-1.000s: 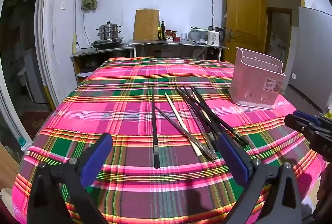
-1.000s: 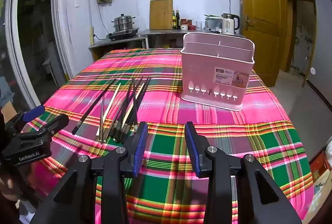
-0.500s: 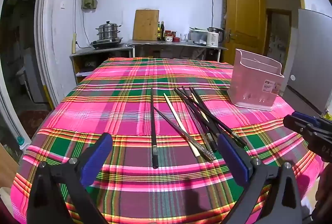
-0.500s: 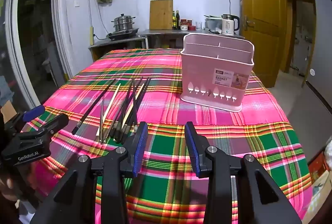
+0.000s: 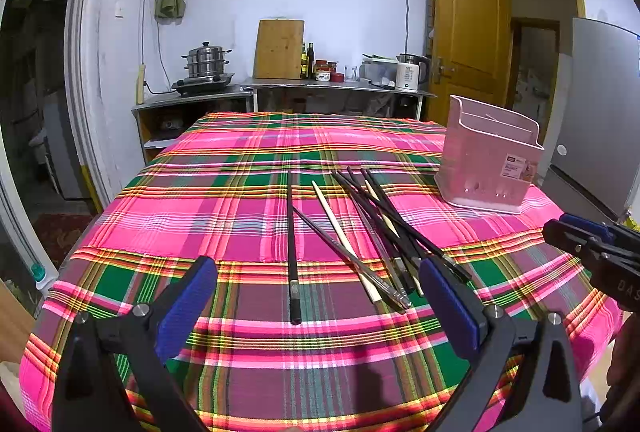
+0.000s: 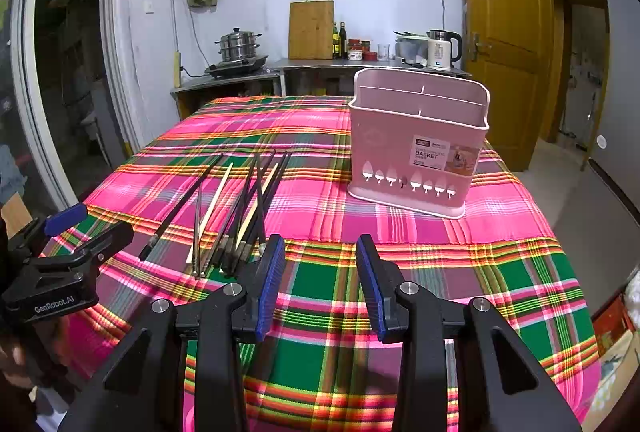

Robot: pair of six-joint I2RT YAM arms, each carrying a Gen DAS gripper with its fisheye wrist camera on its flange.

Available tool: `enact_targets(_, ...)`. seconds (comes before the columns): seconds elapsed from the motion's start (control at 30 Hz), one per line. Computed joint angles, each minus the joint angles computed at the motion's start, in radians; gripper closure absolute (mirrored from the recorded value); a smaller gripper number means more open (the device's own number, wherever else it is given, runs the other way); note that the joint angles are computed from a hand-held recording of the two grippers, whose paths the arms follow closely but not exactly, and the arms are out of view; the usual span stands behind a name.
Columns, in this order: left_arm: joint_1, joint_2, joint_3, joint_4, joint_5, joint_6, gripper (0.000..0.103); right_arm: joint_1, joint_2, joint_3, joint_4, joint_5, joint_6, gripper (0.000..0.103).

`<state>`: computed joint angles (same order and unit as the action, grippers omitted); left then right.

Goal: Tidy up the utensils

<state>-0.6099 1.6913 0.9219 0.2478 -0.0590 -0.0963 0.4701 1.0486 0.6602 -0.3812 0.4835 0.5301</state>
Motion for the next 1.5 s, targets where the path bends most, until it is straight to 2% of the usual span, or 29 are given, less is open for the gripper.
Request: enact_targets(1.5, -0.011, -0.017, -0.014, 0.0, 0.001, 0.002, 0.0, 0.003, -0.005, -0.007, 0.003, 0.002, 0.004, 0.065)
